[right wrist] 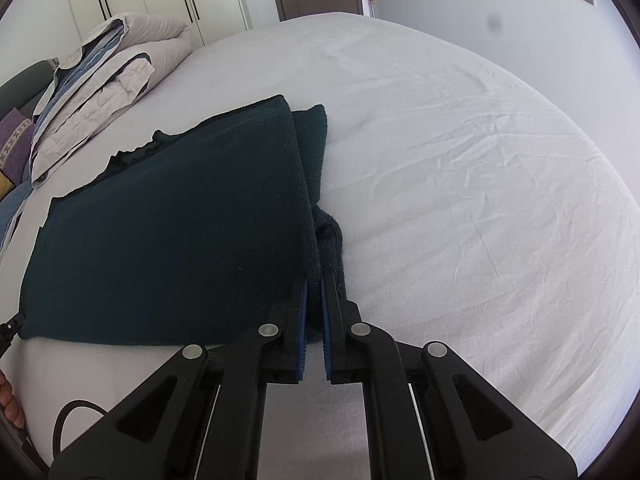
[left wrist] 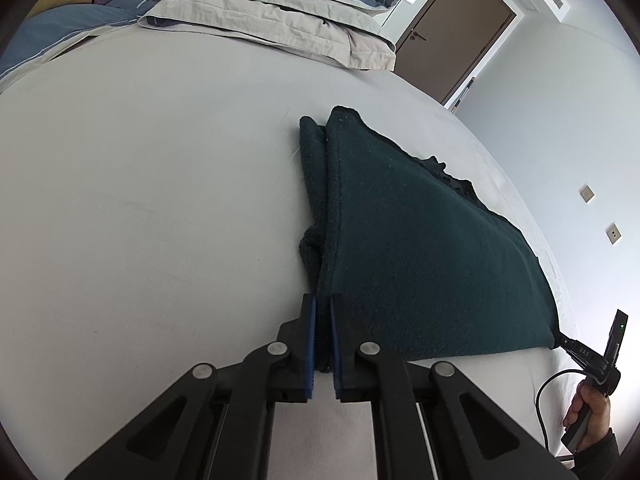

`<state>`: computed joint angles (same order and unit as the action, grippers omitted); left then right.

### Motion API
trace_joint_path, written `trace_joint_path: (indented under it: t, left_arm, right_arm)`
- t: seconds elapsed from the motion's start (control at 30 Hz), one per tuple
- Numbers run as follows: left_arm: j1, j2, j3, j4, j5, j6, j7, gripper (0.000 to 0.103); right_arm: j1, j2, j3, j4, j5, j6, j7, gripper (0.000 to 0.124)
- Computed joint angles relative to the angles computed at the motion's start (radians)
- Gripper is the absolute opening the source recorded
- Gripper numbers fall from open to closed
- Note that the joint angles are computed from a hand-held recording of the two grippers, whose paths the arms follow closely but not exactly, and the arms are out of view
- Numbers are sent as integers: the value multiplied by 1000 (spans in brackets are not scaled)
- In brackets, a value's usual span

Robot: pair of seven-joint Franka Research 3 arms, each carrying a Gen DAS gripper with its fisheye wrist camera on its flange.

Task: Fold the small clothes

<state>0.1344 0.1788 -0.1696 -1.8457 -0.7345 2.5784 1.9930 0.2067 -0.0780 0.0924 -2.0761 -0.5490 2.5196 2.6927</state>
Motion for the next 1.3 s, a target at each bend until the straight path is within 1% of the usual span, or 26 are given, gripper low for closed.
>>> trace_joint_path:
  t: [0.13,0.23,0.3,0.37,0.43,0.47,0.5,0.53,0.57,0.6,0.67,0.7,0.77,0.8,0.83,0.87,0.93,0.97,1.0,1.03,1.1,1.13,1.2,1.23,1.27,1.3]
  left_arm:
    - [-1,-7,1,-17,1,4,17,7]
    - [0,2,3,-11,3,-6,10,7]
    - [-2,4,3,-7,17,-6,0,8]
    - [-4,1,2,-9,26,2,-5,12]
    - [2,-5,-1,-13,3,-8,3,14]
    - [5,-8,0,-13,-6,-19,3,16]
    - [6,-13,3,-14,-7,-27,-1,21]
    - [3,-22,8,-18,5,-30,-16,28]
    - [-1,-34,12,-27,16,-20,-28,29]
    - [-7,-48,16,-39,28,2,-34,30]
    - [-19,-71,20,-54,46,52,-28,30]
    - [-24,-74,22,-49,48,65,-21,31]
    - [-33,-59,19,-15,51,80,-6,35]
    - [-38,-42,15,13,53,85,-1,40]
    - [-42,-19,10,46,64,84,-6,43]
    - [-48,10,3,87,85,80,-16,44]
    - [-63,75,-12,170,150,89,-44,45]
    - [-74,113,-15,219,199,86,-74,45]
    - [-83,148,-16,269,248,72,-110,45]
    - [-93,187,-19,323,290,60,-142,46]
    - [-114,259,-19,425,373,46,-198,46]
    - [-130,295,-12,475,422,41,-229,46]
    - [-160,384,4,605,518,-3,-282,50]
    - [-174,429,15,666,563,-27,-312,50]
    - [-183,469,24,721,600,-54,-340,50]
    - [-192,515,34,786,635,-99,-373,50]
  right_arm:
    - [-7,-12,-1,-30,5,36,24,5]
    - [-13,1,-15,-41,70,78,-25,5]
    - [-14,4,-20,-39,112,88,-63,6]
    - [-14,0,-19,-37,132,89,-84,7]
    - [-17,-15,-20,-56,157,120,-93,14]
    - [-21,-26,-15,-66,155,129,-73,21]
    - [-29,-38,-4,-71,129,121,-30,37]
    - [-39,-51,9,-75,91,107,28,50]
    - [-49,-66,19,-83,56,109,80,60]
    - [-57,-81,27,-90,31,119,115,60]
    - [-75,-101,47,-82,-21,102,176,60]
    - [-80,-106,51,-79,-37,118,195,60]
    - [-82,-95,46,-61,-26,194,182,60]
    - [-74,-74,39,-40,6,231,147,60]
    - [-57,-42,26,-11,71,272,79,60]
    - [-35,-2,13,23,155,311,-7,60]
    - [6,90,0,104,350,382,-209,60]
    - [18,144,7,157,486,401,-345,60]
    - [23,197,16,218,568,395,-426,60]
    - [36,253,15,288,590,368,-442,60]
    - [14,368,61,421,734,337,-563,60]
    - [11,428,75,492,781,319,-591,60]
    - [20,537,74,631,827,268,-618,60]
    - [24,596,76,710,847,240,-637,60]
    - [36,645,66,776,856,214,-642,60]
    - [51,685,43,833,855,184,-636,60]
